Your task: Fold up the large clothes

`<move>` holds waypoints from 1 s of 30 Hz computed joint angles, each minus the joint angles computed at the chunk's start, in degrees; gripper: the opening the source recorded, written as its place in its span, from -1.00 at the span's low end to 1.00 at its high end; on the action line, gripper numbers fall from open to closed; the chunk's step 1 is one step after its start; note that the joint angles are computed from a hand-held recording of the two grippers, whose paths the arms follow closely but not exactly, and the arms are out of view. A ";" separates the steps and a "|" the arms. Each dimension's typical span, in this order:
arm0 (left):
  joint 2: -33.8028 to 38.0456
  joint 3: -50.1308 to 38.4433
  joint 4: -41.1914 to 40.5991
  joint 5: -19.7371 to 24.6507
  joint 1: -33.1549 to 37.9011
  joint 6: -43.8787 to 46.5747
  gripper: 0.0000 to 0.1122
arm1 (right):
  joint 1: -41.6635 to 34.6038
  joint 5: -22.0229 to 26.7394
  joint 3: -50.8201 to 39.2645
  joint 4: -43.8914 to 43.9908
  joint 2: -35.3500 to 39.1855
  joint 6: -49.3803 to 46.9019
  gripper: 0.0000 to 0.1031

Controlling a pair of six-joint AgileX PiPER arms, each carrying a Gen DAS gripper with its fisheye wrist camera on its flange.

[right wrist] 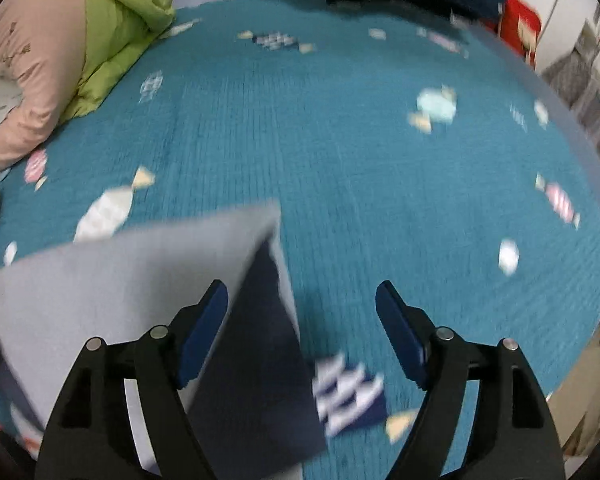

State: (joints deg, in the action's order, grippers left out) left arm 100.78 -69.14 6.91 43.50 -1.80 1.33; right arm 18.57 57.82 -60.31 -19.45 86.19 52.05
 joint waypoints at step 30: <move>-23.14 17.39 -13.51 7.07 10.97 1.84 -0.91 | 21.49 2.76 12.52 5.39 -16.85 31.50 -0.97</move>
State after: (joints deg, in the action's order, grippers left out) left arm 77.64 -51.75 -6.60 50.57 9.17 3.17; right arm 40.05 60.58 -47.79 -14.05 69.34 83.55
